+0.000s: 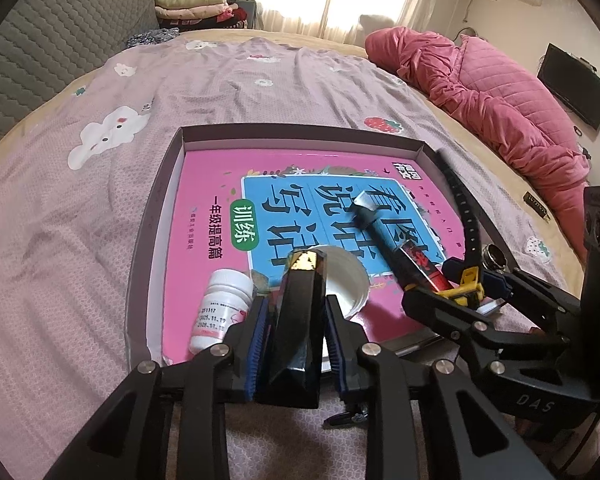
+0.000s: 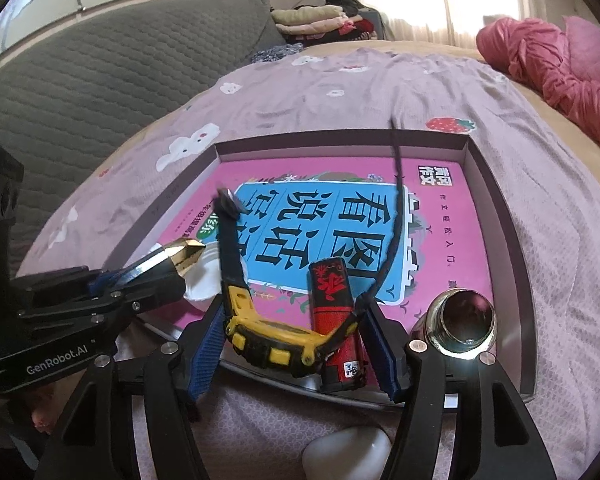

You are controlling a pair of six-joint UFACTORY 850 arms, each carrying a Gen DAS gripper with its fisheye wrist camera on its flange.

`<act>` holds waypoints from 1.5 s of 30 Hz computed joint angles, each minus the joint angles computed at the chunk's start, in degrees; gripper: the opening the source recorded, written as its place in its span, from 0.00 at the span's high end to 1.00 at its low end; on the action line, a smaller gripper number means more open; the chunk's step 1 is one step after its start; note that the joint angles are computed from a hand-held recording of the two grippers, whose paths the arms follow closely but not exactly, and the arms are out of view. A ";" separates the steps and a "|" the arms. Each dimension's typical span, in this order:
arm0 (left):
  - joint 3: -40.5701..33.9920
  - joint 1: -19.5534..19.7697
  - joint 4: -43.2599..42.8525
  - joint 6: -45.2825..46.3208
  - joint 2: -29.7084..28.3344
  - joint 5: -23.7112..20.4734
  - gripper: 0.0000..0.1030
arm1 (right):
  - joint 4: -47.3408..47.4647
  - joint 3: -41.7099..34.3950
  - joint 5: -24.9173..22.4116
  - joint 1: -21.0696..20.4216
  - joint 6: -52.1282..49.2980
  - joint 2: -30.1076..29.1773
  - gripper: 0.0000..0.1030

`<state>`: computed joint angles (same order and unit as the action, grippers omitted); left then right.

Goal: Organize rigid objects

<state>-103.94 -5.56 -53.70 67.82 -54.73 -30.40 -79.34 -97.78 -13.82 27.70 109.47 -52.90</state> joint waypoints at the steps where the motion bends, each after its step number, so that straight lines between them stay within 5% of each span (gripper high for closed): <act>1: -0.13 0.09 0.15 -0.37 -0.09 -0.21 0.71 | -0.07 0.02 0.18 -0.01 0.05 0.01 0.35; 14: -0.16 0.22 1.49 -1.98 -0.07 0.01 0.57 | -6.07 1.37 0.12 0.30 6.41 0.93 0.34; 29: 1.90 0.63 -1.76 1.90 1.52 0.03 0.56 | -22.36 5.80 -4.01 1.09 23.48 4.47 0.34; 45: 7.85 1.80 -8.84 9.89 6.07 1.51 0.55 | -25.64 11.76 -8.87 2.81 28.49 9.15 0.32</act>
<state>-96.09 -3.76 -62.54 77.71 -48.66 -28.89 -104.98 -86.02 -22.69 30.51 137.95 -43.74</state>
